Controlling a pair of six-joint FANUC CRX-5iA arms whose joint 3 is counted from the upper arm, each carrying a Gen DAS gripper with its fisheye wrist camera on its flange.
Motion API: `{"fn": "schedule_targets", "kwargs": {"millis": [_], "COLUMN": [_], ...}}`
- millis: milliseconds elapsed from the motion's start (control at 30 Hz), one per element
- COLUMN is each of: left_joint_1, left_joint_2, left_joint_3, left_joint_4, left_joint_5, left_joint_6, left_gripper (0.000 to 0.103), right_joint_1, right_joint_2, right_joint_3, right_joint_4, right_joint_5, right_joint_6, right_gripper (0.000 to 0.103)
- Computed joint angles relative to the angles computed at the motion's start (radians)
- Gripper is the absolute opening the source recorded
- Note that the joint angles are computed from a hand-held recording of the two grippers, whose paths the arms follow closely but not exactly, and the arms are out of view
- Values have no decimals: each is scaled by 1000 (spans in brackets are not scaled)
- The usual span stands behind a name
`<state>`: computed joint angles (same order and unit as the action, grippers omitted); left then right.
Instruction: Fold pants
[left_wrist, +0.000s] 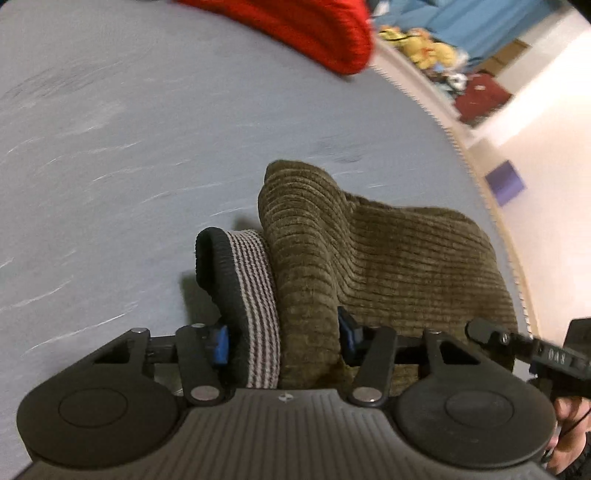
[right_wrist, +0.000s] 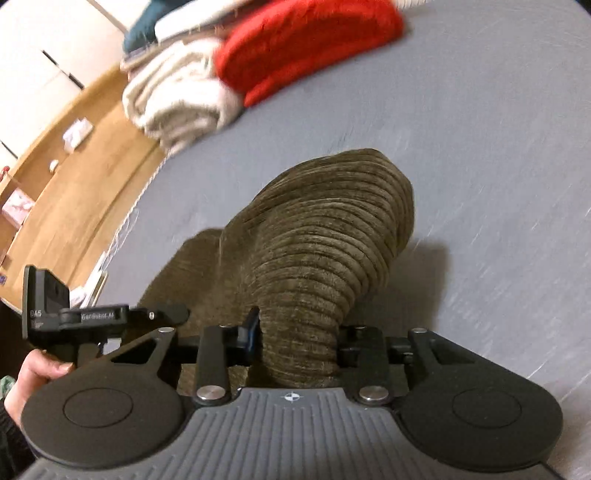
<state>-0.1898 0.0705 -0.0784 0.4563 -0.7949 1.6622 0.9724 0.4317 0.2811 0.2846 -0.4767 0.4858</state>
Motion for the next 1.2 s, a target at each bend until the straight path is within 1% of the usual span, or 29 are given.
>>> {"fn": "schedule_targets", "kwargs": {"millis": [67, 100, 167, 233, 300, 367, 400, 433, 467, 500, 533, 567, 600, 633, 700, 733, 767, 800, 833, 867, 900, 933, 1000, 1033, 1067, 1100, 1133, 1200], "left_joint_1": [-43, -65, -112, -153, -191, -223, -244, -260, -273, -281, -290, -295, -298, -294, -281, -274, -272, -279, -294, -321, -337, -344, -338, -331, -326, -320, -313, -288], "left_joint_2": [36, 59, 121, 184, 254, 302, 327, 337, 340, 330, 320, 306, 287, 269, 233, 220, 218, 227, 250, 276, 281, 275, 266, 256, 247, 245, 256, 302], "left_joint_3": [20, 35, 104, 189, 304, 403, 470, 509, 533, 533, 536, 527, 508, 480, 406, 369, 349, 356, 398, 452, 464, 456, 453, 439, 427, 422, 430, 462], "left_joint_4": [34, 50, 31, -27, -131, -260, -355, -429, -483, -519, -557, -581, -587, -562, -470, -408, -355, -354, -406, -509, -559, -574, -562, -553, -560, -564, -549, -467], "left_joint_5": [72, 105, 149, 158, 125, 84, 36, -1, -20, -18, -18, -7, 14, 43, 108, 132, 131, 100, 23, -57, -84, -73, -63, -42, -20, -11, -27, -104], "left_joint_6": [-30, -45, -36, -7, 75, 172, 238, 287, 318, 324, 326, 322, 305, 263, 136, 45, -47, -96, -119, -118, -122, -119, -70, -24, 33, 94, 123, 134], "left_gripper": [56, 56, 56, 57, 58, 60, 61, 63, 63, 64, 64, 64, 64, 63, 61, 56, 51, 48, 48, 50, 50, 50, 60, 76, 86, 87, 87, 88], "right_joint_1": [-20, -32, -66, -104, -133, -152, -157, -164, -165, -166, -170, -168, -162, -152, -136, -129, -126, -118, -110, -102, -94, -85, -76, -70, -65, -63, -58, -58], "right_joint_2": [-46, -63, -99, -137, -150, -151, -145, -139, -123, -105, -98, -87, -88, -93, -112, -125, -146, -159, -175, -181, -189, -194, -198, -191, -187, -187, -189, -193], "right_joint_3": [-80, -118, -198, -271, -307, -325, -326, -322, -301, -270, -262, -247, -247, -250, -266, -279, -308, -323, -343, -344, -351, -350, -343, -324, -311, -313, -320, -329], "right_joint_4": [125, 209, 374, 494, 550, 558, 545, 503, 448, 386, 352, 366, 390, 433, 490, 513, 541, 553, 549, 530, 516, 480, 377, 319, 277, 260, 267, 272], "right_joint_5": [39, 51, 74, 92, 86, 65, 55, 42, 23, -3, -15, -30, -53, -80, -114, -123, -120, -116, -108, -108, -111, -116, -112, -129, -145, -146, -145, -140], "right_joint_6": [-120, -184, -316, -417, -482, -489, -479, -442, -393, -337, -305, -307, -309, -327, -351, -362, -380, -385, -379, -358, -348, -326, -269, -231, -202, -192, -207, -226], "right_gripper": [36, 36, 36, 36, 36, 36, 36, 38, 40, 42, 49, 53, 55, 58, 65, 69, 71, 73, 76, 80, 82, 85, 88, 90, 90, 90, 90, 92]}}
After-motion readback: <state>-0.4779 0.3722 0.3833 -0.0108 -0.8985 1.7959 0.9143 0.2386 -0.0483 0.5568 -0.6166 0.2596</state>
